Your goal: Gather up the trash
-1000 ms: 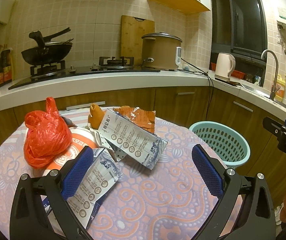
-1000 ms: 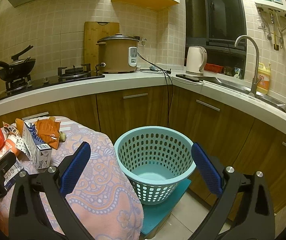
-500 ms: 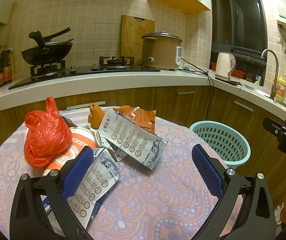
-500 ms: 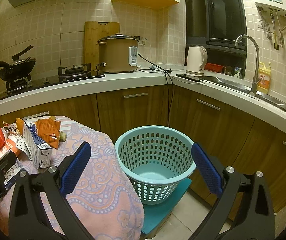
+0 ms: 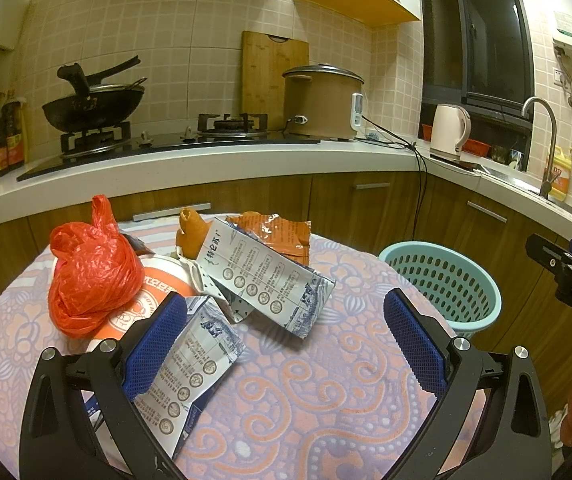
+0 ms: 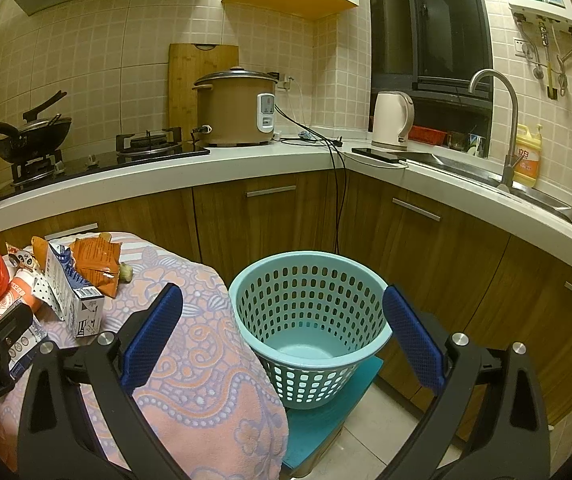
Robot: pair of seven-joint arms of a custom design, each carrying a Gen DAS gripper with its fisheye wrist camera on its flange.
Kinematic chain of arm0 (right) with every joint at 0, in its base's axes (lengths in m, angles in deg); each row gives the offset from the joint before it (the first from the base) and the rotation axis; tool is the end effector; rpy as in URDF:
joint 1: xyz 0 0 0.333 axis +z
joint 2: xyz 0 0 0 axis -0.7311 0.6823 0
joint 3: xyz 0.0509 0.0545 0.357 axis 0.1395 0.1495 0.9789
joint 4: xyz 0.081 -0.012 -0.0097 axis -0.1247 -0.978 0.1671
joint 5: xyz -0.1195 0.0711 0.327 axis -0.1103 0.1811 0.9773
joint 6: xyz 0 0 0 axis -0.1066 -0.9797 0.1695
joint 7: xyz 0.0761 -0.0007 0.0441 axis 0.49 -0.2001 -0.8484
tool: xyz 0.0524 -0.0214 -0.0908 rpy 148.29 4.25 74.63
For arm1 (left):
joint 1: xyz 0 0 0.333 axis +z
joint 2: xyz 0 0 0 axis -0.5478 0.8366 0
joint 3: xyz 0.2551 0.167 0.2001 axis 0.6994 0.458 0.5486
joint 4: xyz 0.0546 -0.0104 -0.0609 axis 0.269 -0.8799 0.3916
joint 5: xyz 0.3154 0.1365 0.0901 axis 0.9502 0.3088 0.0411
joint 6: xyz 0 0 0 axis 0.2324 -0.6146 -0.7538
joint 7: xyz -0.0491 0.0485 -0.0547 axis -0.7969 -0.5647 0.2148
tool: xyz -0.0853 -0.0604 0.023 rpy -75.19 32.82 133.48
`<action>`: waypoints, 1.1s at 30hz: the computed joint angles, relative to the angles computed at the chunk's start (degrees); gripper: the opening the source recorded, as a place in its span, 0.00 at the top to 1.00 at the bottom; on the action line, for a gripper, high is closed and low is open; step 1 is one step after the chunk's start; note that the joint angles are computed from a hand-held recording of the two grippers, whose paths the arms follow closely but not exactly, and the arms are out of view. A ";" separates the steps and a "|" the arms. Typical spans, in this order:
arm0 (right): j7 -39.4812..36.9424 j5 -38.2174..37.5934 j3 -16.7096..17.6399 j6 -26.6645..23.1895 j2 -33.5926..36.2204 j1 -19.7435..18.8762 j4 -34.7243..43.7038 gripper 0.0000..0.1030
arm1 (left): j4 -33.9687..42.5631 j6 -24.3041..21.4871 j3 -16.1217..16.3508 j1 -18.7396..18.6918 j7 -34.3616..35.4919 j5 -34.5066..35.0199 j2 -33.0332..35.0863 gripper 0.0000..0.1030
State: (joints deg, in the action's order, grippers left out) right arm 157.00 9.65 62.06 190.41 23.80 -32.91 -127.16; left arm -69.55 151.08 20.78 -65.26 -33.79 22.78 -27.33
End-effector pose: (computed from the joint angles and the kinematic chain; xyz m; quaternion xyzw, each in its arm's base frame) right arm 0.6325 0.2009 0.3654 -0.6787 0.5026 -0.3301 0.4217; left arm 0.5371 -0.3859 0.3449 -0.6983 0.4720 -0.3293 0.4257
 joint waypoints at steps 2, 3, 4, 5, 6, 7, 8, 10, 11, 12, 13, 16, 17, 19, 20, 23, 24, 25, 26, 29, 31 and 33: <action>0.00 -0.06 -0.01 0.03 -0.03 0.00 -0.08 0.08 | -0.03 -0.04 0.02 -0.02 0.04 -0.02 -0.02 0.07; -0.01 -0.08 -0.01 0.03 -0.05 0.02 -0.11 0.08 | 0.00 -0.03 0.02 -0.02 0.06 -0.04 0.00 0.07; 0.03 -0.16 0.04 0.04 -0.05 -0.05 -0.16 0.08 | 0.00 -0.03 0.02 -0.02 0.06 -0.04 0.00 0.07; 0.05 -0.18 0.04 0.02 -0.03 -0.06 -0.15 0.08 | 0.00 -0.03 0.03 -0.03 0.06 -0.04 0.00 0.07; 0.03 -0.13 -0.01 0.02 -0.02 -0.01 -0.14 0.08 | 0.00 -0.03 0.03 -0.03 0.06 -0.04 0.00 0.07; 0.02 -0.16 0.00 -0.01 -0.02 -0.01 -0.15 0.08 | 0.01 -0.06 0.03 -0.04 0.08 -0.07 0.00 0.07; 0.05 -0.20 0.03 -0.01 -0.02 -0.05 -0.19 0.08 | -0.01 -0.04 0.04 -0.03 0.06 -0.06 -0.01 0.07; 0.05 -0.15 0.01 -0.04 -0.06 0.02 -0.25 0.08 | 0.01 0.01 0.02 -0.01 0.10 -0.09 0.01 0.07; -0.06 0.09 -0.17 -0.05 -0.03 0.21 -0.18 0.08 | 0.03 0.01 0.02 -0.02 0.16 -0.14 0.02 0.07; -0.13 0.34 -0.29 -0.06 -0.06 0.37 -0.17 0.08 | 0.06 -0.01 0.01 -0.02 0.28 -0.26 0.03 0.07; -0.02 0.18 -0.11 -0.07 -0.08 0.21 -0.18 0.08 | 0.02 -0.08 0.03 -0.05 0.38 -0.32 0.01 0.07; 0.06 0.03 -0.04 0.26 -0.09 0.12 -0.29 0.08 | 0.24 -0.53 0.03 -0.30 0.92 -0.53 0.10 0.07; 0.00 0.10 -0.10 0.36 -0.08 0.22 -0.32 0.08 | 0.20 -0.61 0.06 -0.35 0.94 -0.51 0.07 0.07; 0.04 -0.01 -0.02 0.31 -0.07 0.18 -0.31 0.08 | 0.16 -0.65 0.05 -0.37 1.02 -0.59 0.05 0.07; -0.03 0.11 -0.12 0.27 -0.07 0.30 -0.28 0.08 | 0.19 -0.69 0.05 -0.40 0.99 -0.60 0.08 0.07; 0.11 -0.15 0.03 0.21 -0.16 0.02 -0.37 0.08 | 0.05 -1.12 0.04 -0.56 0.95 -0.81 -0.07 0.07; 0.10 -0.16 0.02 0.25 -0.17 0.03 -0.40 0.08 | 0.24 -1.19 0.01 -0.59 1.03 -0.91 0.05 0.07; 0.10 -0.17 0.00 0.18 -0.17 0.02 -0.36 0.08 | 0.17 -1.19 0.00 -0.59 0.98 -0.97 0.00 0.07; 0.15 -0.27 0.07 0.13 -0.18 -0.05 -0.38 0.08 | 0.18 -1.16 0.00 -0.57 1.03 -1.03 -0.02 0.07; 0.23 -0.48 0.19 0.04 -0.29 -0.10 -0.56 0.08 | 0.11 -1.47 0.01 -0.66 1.10 -1.20 -0.09 0.07; 0.30 -1.01 0.46 -0.25 -0.42 -0.30 -0.62 0.08 | 0.00 -1.97 -0.01 -0.81 0.92 -1.46 -0.24 0.07; 0.10 -1.35 0.49 0.04 -0.54 -0.15 -0.72 0.08 | -0.34 -2.15 -0.10 -0.81 0.58 -1.76 -0.62 0.07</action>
